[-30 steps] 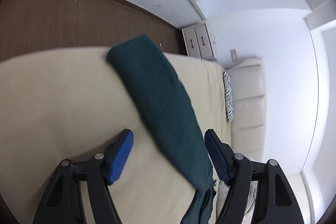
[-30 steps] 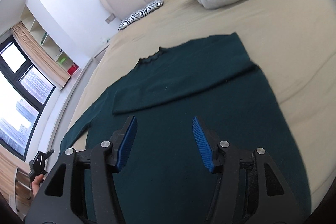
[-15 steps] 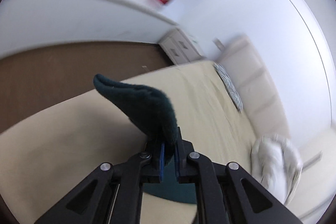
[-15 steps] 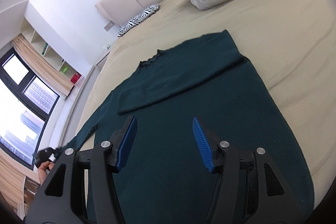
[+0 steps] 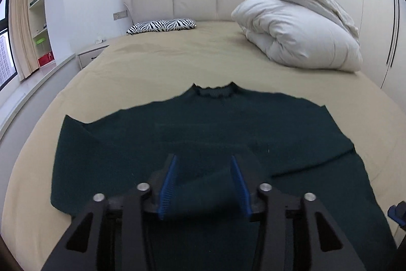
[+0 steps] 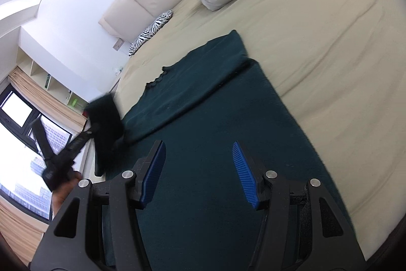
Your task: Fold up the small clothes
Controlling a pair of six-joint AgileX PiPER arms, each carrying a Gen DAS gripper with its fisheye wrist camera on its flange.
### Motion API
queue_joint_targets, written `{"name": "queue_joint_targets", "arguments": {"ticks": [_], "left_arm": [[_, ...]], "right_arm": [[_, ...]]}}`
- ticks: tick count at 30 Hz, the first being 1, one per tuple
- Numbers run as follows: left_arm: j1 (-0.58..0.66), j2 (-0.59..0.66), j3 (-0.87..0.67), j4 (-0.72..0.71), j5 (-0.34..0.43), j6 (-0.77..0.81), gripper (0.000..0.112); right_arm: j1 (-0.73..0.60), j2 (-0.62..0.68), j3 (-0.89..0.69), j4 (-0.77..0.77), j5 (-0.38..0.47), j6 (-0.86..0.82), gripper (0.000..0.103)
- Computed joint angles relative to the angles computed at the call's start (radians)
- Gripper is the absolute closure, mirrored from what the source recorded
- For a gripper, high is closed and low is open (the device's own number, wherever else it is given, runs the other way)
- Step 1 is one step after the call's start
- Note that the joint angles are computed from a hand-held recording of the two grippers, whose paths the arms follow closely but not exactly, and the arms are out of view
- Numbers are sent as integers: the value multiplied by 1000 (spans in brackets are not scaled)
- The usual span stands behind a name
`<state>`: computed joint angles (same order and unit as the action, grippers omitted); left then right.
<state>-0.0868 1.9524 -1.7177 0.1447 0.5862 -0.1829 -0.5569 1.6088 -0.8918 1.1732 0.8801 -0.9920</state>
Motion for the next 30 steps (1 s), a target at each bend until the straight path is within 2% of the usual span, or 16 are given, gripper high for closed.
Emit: {"name": "queue_joint_targets", "arguments": {"ticks": [2,5,7,13,17,20,21,23,24,27,28,30], "left_arm": [[17,-8,35,-46,7,21,49],[110,-91,168,-232,-31,167,41],[144,-191,299,-291,-76,213,36],[312,-217,379,-432,-99,276,36],[383,-181,406,-513,-106,348,37],[421,-177,441,-689,-120,501,37],[418,-176,442,-682,-124,497,37],[401,-182,455,-629,-148,461,35],[390,-177,448,-606,-153,437,35],[405,-179,456,-675,-151,498,35],[411,-178,457,-703,-150,521,35],[419,-184,464,-738,-149,552,35]], "right_arm": [[-4,17,-4,-8,-15,-7,49],[27,71,-55,-19,-17,12,48],[84,116,-120,-38,-16,51,48],[330,281,-412,-98,10,153,48],[487,480,-696,-244,-6,392,49],[554,606,-865,-357,0,569,49],[572,634,-900,-391,1,609,49],[620,652,-908,-477,-54,667,52],[633,646,-898,-494,-82,671,54],[654,645,-920,-544,-70,692,88],[660,625,-900,-553,-84,683,93],[669,576,-845,-550,-127,638,96]]}}
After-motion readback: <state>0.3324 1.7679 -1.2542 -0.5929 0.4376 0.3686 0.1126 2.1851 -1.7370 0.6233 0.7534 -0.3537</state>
